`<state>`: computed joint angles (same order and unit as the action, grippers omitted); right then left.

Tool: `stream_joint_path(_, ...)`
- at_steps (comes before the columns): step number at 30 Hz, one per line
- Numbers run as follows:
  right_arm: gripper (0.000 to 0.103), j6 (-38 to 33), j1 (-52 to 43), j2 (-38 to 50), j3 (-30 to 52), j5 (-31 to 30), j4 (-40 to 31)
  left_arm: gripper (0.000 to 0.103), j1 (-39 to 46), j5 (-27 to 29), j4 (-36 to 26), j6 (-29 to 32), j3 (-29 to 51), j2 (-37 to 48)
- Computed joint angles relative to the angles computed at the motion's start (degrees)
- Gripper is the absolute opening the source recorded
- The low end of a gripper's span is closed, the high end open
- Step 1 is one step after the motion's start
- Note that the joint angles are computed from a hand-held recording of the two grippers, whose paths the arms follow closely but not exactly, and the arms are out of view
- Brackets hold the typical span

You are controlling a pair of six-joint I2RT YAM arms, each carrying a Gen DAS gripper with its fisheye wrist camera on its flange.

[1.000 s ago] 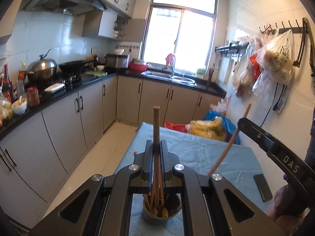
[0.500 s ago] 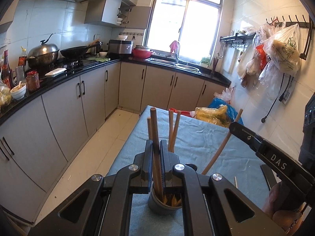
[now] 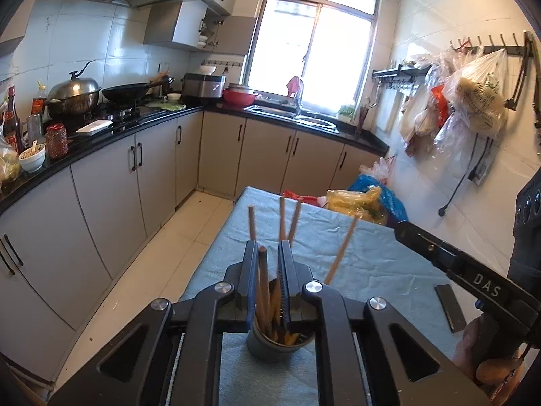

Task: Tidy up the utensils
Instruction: 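Move both tools back to the two loose chopsticks on the cloth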

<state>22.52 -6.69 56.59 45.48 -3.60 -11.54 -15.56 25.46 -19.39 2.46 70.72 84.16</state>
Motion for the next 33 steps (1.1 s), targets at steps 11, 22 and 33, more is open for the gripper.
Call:
stream_joint_path(11,0.015,-3.58,-17.44,-20.09,-8.71,-11.38,-14.44,0.011,-2.1,2.39,-1.32,3.51,-10.39,-11.56)
stream_joint_path(22,0.015,-20.84,-54.02,-21.21,-20.44,-35.32,-24.66,0.011,-20.03,-11.24,4.3,5.04,-25.2,-9.26)
stream_joint_path(33,0.015,-23.12,-54.62,-0.24,-19.5,-31.68,-15.51,0.012,-23.45,-17.35,10.46,5.71,-28.17,3.81)
